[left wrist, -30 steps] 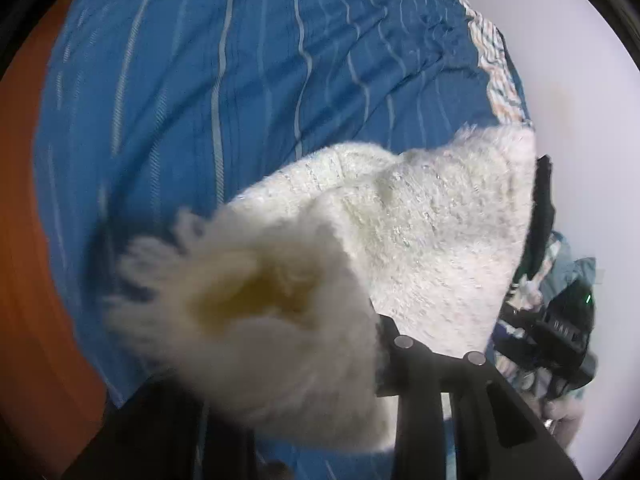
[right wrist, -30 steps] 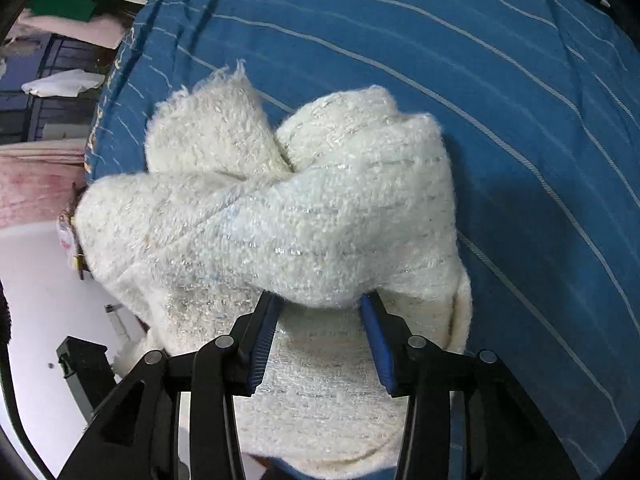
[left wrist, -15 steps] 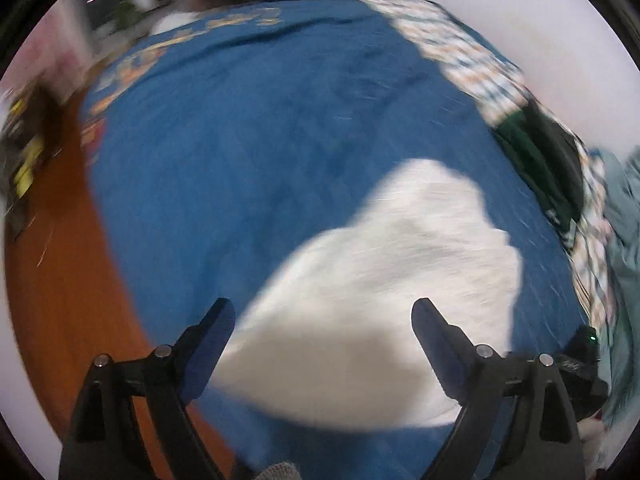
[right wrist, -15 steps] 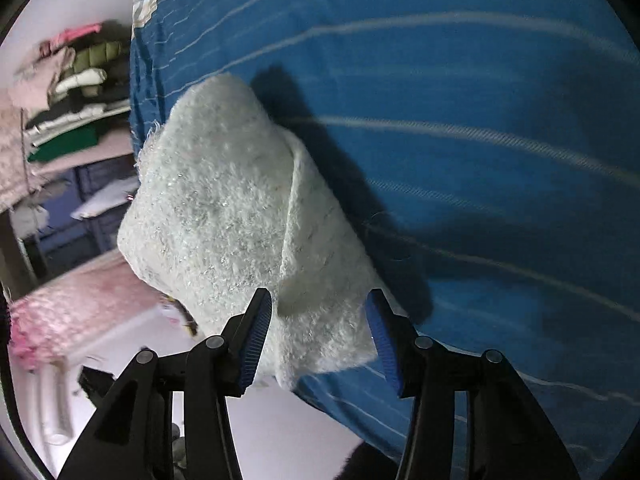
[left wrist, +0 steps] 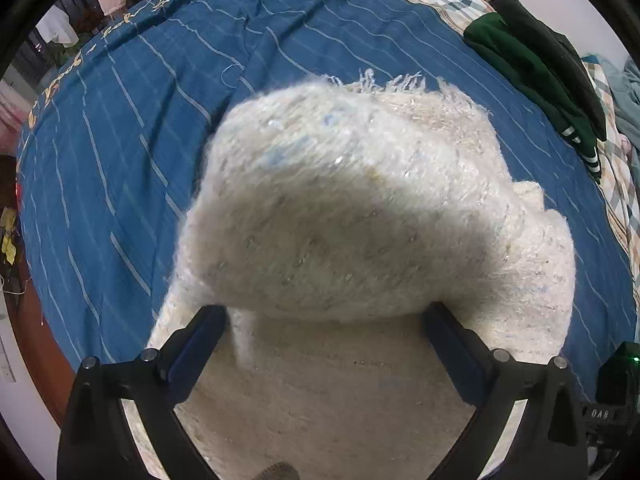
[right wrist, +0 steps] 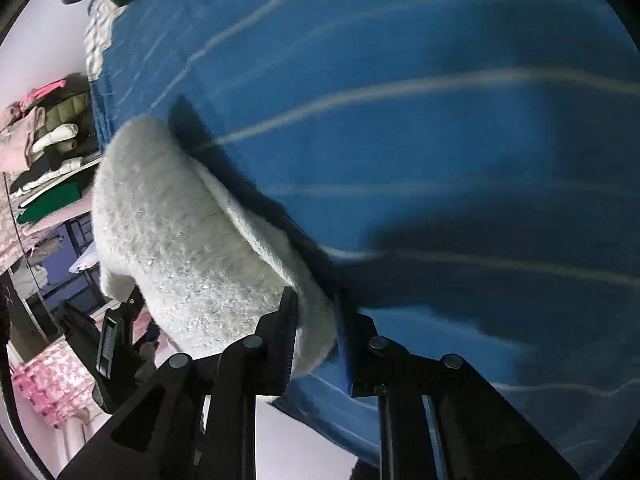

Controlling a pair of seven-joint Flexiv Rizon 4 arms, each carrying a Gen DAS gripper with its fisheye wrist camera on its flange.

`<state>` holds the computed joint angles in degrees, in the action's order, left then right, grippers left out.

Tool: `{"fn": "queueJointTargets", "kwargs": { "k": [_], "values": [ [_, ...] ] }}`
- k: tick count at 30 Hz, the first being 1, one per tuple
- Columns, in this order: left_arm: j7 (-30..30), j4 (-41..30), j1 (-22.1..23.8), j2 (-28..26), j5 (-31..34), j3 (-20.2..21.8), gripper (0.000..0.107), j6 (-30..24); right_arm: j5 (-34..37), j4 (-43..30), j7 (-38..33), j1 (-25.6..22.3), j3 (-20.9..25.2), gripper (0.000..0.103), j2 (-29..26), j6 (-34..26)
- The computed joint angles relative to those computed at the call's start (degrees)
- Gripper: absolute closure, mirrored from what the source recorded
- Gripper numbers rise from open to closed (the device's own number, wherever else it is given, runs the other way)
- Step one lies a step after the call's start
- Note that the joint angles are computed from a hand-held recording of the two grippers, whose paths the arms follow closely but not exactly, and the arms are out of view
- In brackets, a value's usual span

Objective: Fold large clothes

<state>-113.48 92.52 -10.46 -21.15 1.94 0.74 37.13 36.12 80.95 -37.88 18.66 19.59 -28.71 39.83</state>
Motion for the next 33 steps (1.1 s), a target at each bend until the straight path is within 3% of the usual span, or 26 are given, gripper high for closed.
{"fn": "queueJointTargets", "kwargs": {
  "k": [1,3,4,7,10,11,13,16,18,21,23,25,27,29,31,33],
  "values": [
    [-0.1,0.3,0.2,0.1,-0.5,0.0,0.004,-0.1,-2.4,-0.8,0.1,0.6,-0.5,0.083,0.1,-2.2],
    [-0.3,0.0,0.4,0.1,-1.1,-0.1,0.004,-0.6,-8.9,-3.1,-0.1,2.4,-1.8,0.064,-0.1,-8.3],
    [-0.2,-0.3,0.8,-0.3,-1.7,-0.2,0.004,-0.6,-8.7,-3.1,0.5,2.4,-1.8,0.06,0.2,-8.6],
    [0.3,-1.4,1.2,-1.4,-2.9,-0.5,0.004,-0.7,-6.2,-3.1,-2.3,1.4,-0.5,0.06,0.5,-9.2],
    [1.4,-0.7,2.0,-1.5,-4.2,-0.5,0.004,0.4,-10.9,-9.4,-6.6,2.4,0.9,0.065,-2.9,-25.3],
    [2.0,-0.4,2.3,-1.3,-4.9,-0.6,0.004,0.4,-10.4,-9.2,-6.9,3.1,0.0,0.065,-2.4,-26.1],
    [3.4,0.3,2.8,-1.0,-5.8,-0.8,0.004,1.1,-5.7,-4.1,-4.5,1.0,0.5,0.065,0.9,-17.8],
    [5.2,1.2,3.4,-1.3,-7.7,-1.2,0.004,3.2,7.7,5.6,-2.8,0.6,-1.7,0.064,5.8,6.3],
    [6.0,2.3,3.7,-1.0,-9.0,-1.3,0.004,4.2,18.2,7.1,-5.4,-2.4,1.9,0.063,4.3,17.3],
    [6.4,3.3,3.8,-0.4,-9.5,-1.0,0.004,5.0,32.9,3.8,-13.4,-5.6,7.4,0.064,-1.5,21.0],
    [6.5,5.3,4.5,0.6,-11.0,-0.8,0.004,6.9,36.5,2.1,-14.1,-4.0,8.0,0.065,-2.8,25.8],
    [7.1,8.5,6.1,1.4,-15.5,-1.3,0.004,10.0,47.1,-0.4,-22.6,-6.8,12.0,0.075,-4.1,30.4],
    [8.6,11.0,7.8,1.9,-20.1,-2.0,0.004,12.3,54.6,-3.3,-28.9,-6.7,12.6,0.08,-4.6,32.3],
    [10.2,12.3,8.8,1.9,-23.5,-2.7,0.004,13.5,47.4,-3.2,-22.9,-3.1,10.1,0.088,-2.7,34.0],
    [11.5,12.4,8.8,1.9,-24.1,-2.9,0.004,13.4,28.8,0.9,-5.3,4.3,2.4,0.094,0.9,32.0],
    [11.9,11.5,7.9,1.7,-22.3,-2.6,0.004,12.7,10.2,3.8,8.3,10.2,-6.3,0.1,3.5,19.8]
  ]
}}
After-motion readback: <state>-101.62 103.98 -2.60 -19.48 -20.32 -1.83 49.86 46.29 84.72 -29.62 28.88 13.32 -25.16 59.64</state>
